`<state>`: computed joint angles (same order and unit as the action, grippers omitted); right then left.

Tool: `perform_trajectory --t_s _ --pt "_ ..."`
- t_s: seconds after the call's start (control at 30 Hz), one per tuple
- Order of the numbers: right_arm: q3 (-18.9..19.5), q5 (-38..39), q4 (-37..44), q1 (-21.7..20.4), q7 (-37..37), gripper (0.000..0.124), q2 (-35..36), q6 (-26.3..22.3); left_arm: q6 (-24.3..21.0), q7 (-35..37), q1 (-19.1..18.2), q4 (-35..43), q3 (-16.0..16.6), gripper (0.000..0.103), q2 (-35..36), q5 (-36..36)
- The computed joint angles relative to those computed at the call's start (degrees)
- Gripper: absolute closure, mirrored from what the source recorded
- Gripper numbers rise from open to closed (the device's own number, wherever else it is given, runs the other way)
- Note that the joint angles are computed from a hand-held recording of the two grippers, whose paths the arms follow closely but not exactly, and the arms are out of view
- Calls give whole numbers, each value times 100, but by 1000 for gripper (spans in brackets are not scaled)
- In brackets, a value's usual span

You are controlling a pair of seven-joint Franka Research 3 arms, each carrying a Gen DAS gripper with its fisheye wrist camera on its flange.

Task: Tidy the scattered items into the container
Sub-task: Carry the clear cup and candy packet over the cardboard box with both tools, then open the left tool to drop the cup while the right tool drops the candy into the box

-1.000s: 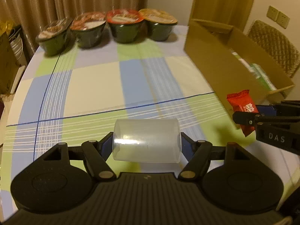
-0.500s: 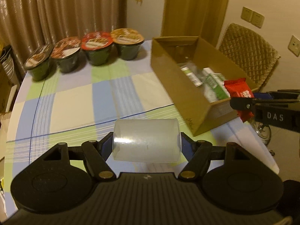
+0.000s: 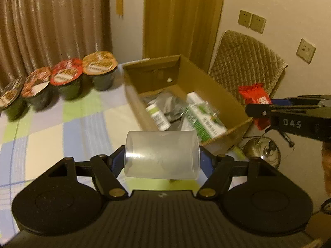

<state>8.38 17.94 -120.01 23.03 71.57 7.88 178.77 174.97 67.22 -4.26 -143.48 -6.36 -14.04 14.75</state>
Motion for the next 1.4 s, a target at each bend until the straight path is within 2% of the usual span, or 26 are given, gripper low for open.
perform_trajectory --t_s 0.17,0.3,0.63,0.87,0.97,1.0,1.4 --pt "-58 -36 409 -88 -119 92 351 -76 88 -170 37 603 -137 35 627 58" --pt "-142 -148 739 -93 -57 92 678 -190 44 -505 130 1039 -242 35 1097 395" --pt "-28 -40 1263 -212 -217 92 1174 -345 37 -804 11 1768 -119 35 1858 884" --pt "-41 -48 1469 -197 -234 92 1352 -399 38 -903 -59 1988 -27 35 2088 1029" --pt "-63 -61 1510 -182 -218 92 1391 -415 -18 -1359 -243 2132 210 33 2184 1555" --pt "-63 -65 1512 -183 -223 92 1397 -414 -40 -1489 -269 2164 252 29 2202 1685" --pt "-67 -89 1512 -155 -201 92 1405 -455 -117 -1728 -132 2083 192 28 2132 1869"
